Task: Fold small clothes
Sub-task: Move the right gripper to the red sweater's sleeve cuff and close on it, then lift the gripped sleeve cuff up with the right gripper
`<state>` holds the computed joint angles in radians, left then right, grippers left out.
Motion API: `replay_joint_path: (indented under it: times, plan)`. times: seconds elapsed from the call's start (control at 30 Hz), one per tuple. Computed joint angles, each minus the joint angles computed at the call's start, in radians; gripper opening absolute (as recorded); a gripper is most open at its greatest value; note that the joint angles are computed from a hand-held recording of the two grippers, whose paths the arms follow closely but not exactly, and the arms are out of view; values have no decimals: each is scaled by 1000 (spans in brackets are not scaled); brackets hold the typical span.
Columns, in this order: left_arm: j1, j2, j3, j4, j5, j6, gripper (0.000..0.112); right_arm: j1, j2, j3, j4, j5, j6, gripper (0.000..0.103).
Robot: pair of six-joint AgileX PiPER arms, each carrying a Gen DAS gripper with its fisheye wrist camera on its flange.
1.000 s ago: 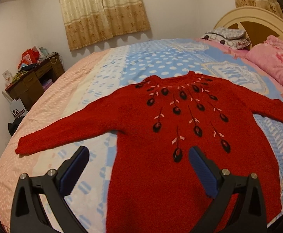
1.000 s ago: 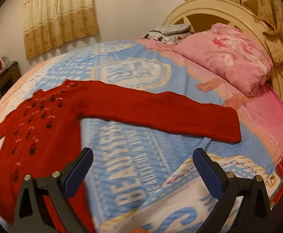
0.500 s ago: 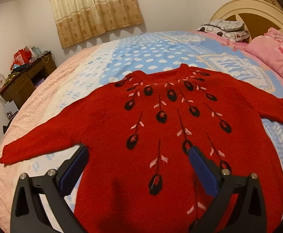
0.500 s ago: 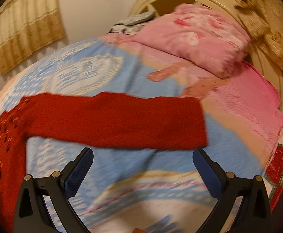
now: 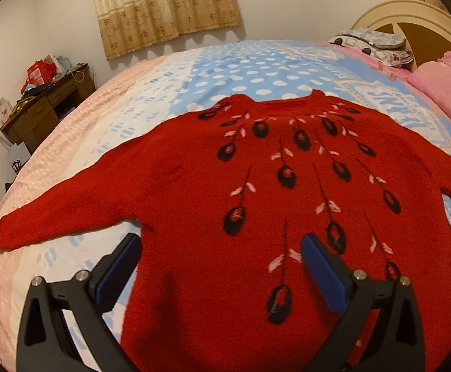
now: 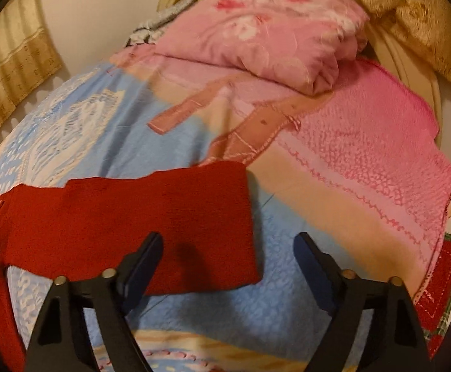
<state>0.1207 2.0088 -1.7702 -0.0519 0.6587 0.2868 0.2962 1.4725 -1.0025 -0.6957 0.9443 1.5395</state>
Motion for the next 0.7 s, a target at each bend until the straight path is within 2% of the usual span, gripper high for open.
replay_joint_path:
  times: [0.13, 0.23, 0.3, 0.4, 0.43, 0.47, 0.7]
  plan:
    - [5, 13, -17, 11, 2, -8, 103, -44, 7, 16, 60, -73, -53, 58]
    - [11, 22, -29, -2, 14, -1, 103, -35, 17, 20, 46, -89, -40, 57]
    - [12, 22, -24, -4, 14, 3, 103, -41, 13, 24, 52, -115, -51, 51]
    - [13, 23, -22, -10, 16, 13, 103, -45, 18, 7, 74, -130, -104, 31]
    - [14, 24, -24, -8, 16, 10, 103, -44, 19, 1, 82, -133, -120, 19]
    - [15, 24, -25, -11, 16, 10, 103, -39, 24, -10, 86, -122, -131, 13]
    - [29, 11, -11, -22, -4, 27, 103, -3, 27, -67, 56, -75, -119, 10]
